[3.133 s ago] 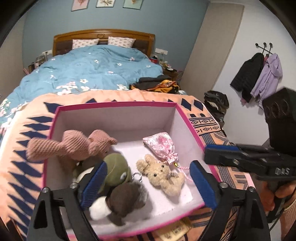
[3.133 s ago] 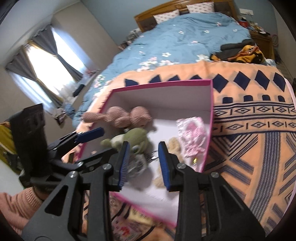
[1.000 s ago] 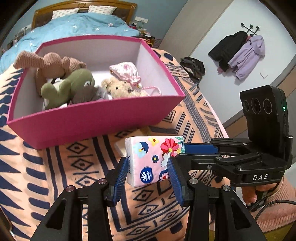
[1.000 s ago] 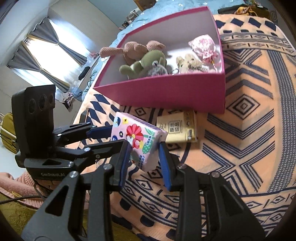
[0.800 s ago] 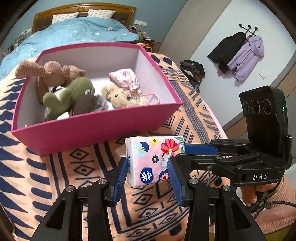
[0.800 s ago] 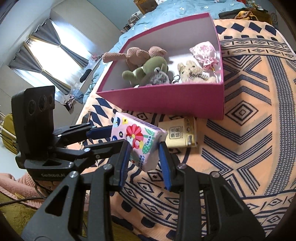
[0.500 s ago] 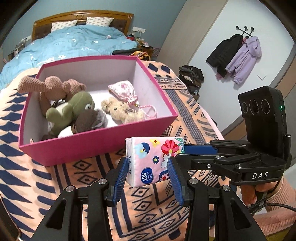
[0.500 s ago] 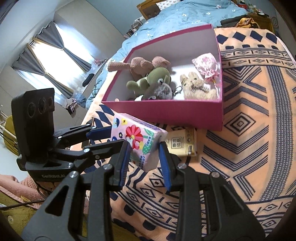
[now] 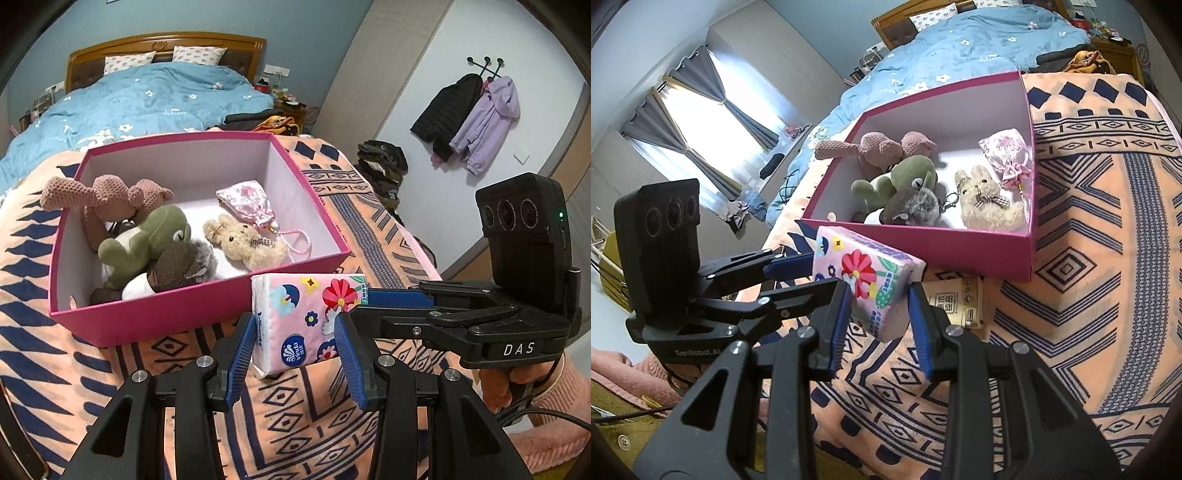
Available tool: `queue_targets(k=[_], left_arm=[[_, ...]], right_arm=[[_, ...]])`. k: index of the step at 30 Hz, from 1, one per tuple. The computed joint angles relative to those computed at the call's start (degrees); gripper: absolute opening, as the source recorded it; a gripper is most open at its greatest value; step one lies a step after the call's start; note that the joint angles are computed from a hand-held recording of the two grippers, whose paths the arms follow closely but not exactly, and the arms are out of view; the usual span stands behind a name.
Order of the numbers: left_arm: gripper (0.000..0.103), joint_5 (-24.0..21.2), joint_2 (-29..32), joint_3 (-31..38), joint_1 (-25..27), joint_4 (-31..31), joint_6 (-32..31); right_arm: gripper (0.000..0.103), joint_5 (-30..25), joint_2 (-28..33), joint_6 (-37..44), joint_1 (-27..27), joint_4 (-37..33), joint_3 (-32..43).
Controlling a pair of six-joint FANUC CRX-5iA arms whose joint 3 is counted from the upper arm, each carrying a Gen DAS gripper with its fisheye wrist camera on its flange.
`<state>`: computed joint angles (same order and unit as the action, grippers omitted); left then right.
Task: Organize objects
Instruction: 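Carry the floral tissue pack over the magenta box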
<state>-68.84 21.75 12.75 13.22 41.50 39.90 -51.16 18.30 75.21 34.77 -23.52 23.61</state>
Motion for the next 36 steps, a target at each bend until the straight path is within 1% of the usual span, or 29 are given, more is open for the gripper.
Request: queue_targets(k=[19,36], left_arm=[[0.043,1.10,-0.39,0.26,-0.16,1.26,-0.26],[0.042,1.91,0.34,2.70,-0.64,1.16,-0.07]], right_arm=[[0.035,0.55,0.28,0.76,-0.22,0.89,1.31],[0.035,0.68,1.25,1.60,-0.51,1.74,3.57]])
